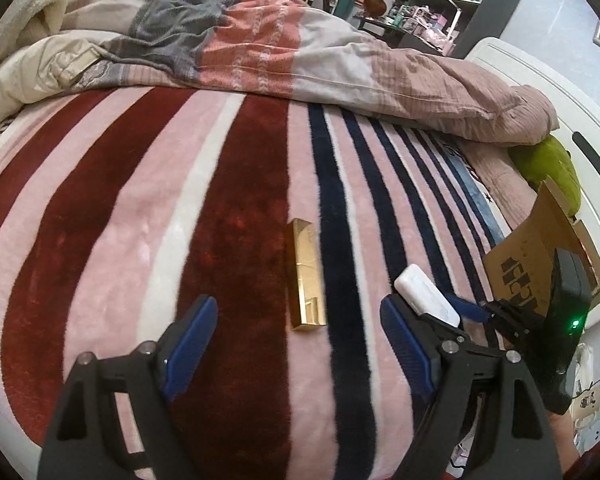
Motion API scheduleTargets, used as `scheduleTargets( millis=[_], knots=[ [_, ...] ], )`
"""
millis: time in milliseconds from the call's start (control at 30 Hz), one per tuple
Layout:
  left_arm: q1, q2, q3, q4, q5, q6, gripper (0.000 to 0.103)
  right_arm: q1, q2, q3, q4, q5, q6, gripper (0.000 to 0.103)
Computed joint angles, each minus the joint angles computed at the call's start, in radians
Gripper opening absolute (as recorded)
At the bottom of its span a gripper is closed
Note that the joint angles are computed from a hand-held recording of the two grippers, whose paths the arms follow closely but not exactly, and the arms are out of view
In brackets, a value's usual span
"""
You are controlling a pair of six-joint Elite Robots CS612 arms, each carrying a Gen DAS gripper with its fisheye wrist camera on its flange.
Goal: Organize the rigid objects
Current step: 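Reach the right gripper to the white card reader and grasp it, then carry the card reader into the cardboard box and release it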
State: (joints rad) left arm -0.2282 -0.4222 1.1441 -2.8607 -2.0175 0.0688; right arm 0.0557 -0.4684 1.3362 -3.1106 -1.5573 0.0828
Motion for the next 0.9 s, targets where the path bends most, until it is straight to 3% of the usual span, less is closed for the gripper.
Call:
scheduleTargets(
  millis=[67, 100, 300, 333, 400, 433, 467, 533, 667, 833, 900],
  knots=[
    [-0.003, -0.001, 0.002, 0.001, -0.005, 0.009, 0.081, 0.013, 0.0, 0.002, -0.002, -0.108, 0.037, 0.069],
    [-0.004, -0.002, 0.003, 0.002, -0.006, 0.016, 0.081, 0.015, 0.002, 0.002, -0.005, -0.13, 0.058, 0.072],
    [-0.005, 0.007, -0.014, 0.028, 0.008, 0.022, 0.081, 0.005, 0.011, -0.006, -0.03, -0.06, 0.1, 0.072],
    [-0.005, 0.01, -0.018, 0.032, 0.009, 0.021, 0.081, 0.005, 0.013, -0.008, -0.037, -0.052, 0.092, 0.071],
    [-0.004, 0.012, -0.022, 0.037, 0.009, 0.017, 0.081, 0.009, 0.023, -0.022, -0.047, -0.039, 0.042, 0.055],
    [-0.004, 0.012, -0.024, 0.038, 0.006, 0.015, 0.081, 0.014, 0.029, -0.035, -0.034, -0.063, 0.005, 0.035],
    [-0.004, 0.011, -0.022, 0.038, 0.004, 0.015, 0.081, 0.019, 0.03, -0.041, -0.026, -0.077, -0.021, 0.031],
    [-0.006, 0.006, -0.019, 0.037, -0.002, 0.016, 0.081, 0.023, 0.03, -0.044, -0.029, -0.084, -0.041, 0.031],
    [-0.009, -0.014, -0.001, 0.021, -0.04, 0.021, 0.081, 0.018, 0.008, -0.009, -0.102, -0.022, -0.049, 0.031],
    [-0.021, -0.044, 0.004, -0.019, -0.181, 0.048, 0.081, 0.012, -0.043, 0.055, -0.243, 0.061, -0.079, 0.031],
    [-0.03, -0.052, -0.008, -0.012, -0.251, 0.062, 0.075, 0.002, -0.069, 0.082, -0.294, 0.102, -0.079, 0.031]
  ],
)
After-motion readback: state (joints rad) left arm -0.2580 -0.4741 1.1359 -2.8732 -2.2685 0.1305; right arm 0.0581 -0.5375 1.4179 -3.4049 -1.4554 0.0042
